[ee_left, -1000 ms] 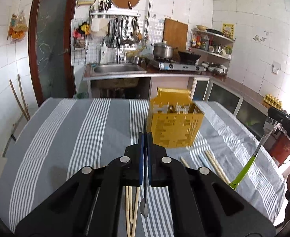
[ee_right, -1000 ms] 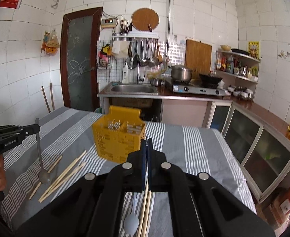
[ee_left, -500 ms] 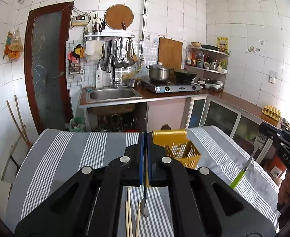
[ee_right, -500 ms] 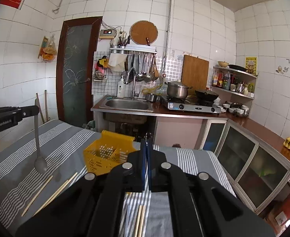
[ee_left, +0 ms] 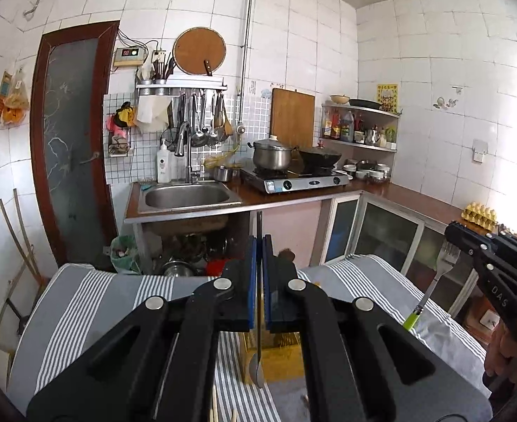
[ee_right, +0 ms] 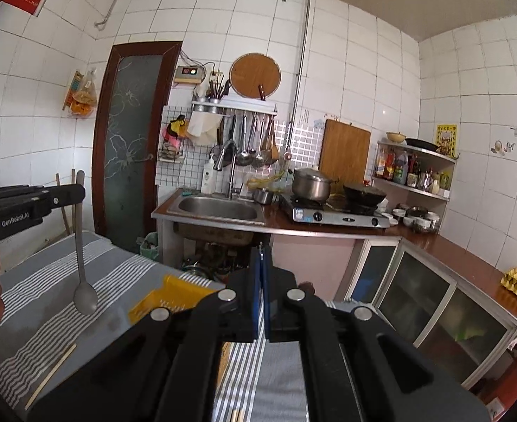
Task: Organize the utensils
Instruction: 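Lift and carry the spoon with the left tool while the right tool carries the fork into the caddy, then open the left tool over the caddy while the right tool opens to drop the fork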
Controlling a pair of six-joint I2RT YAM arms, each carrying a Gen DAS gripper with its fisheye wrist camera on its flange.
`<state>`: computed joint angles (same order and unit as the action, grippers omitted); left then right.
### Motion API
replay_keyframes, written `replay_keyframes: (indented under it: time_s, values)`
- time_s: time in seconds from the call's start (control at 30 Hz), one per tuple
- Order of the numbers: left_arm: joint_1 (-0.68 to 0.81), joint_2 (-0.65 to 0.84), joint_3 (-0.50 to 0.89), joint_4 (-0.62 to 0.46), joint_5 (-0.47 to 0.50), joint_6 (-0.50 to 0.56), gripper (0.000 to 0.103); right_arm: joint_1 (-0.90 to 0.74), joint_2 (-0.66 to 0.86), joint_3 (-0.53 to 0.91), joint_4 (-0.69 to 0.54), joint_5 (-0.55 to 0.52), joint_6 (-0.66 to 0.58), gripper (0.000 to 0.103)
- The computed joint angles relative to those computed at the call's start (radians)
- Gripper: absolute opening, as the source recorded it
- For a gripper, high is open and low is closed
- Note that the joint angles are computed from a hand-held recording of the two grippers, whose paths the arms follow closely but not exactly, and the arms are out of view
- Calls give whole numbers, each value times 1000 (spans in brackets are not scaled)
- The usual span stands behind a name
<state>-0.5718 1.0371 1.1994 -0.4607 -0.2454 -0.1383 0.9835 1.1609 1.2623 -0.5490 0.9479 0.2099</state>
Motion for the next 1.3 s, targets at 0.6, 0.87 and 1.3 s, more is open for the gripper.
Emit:
replay_keyframes:
  time_s: [0.6, 0.87, 1.3]
  values:
    - [97, 315, 39, 207, 98, -3, 2, -260, 282, 47, 255, -249, -83, 1]
    - [143, 373, -9, 230, 149, -19, 2, -314, 358, 6, 262, -380, -14, 3]
    - [151, 228, -239, 337, 63, -20, 29, -271, 221, -285, 505, -325, 41, 64]
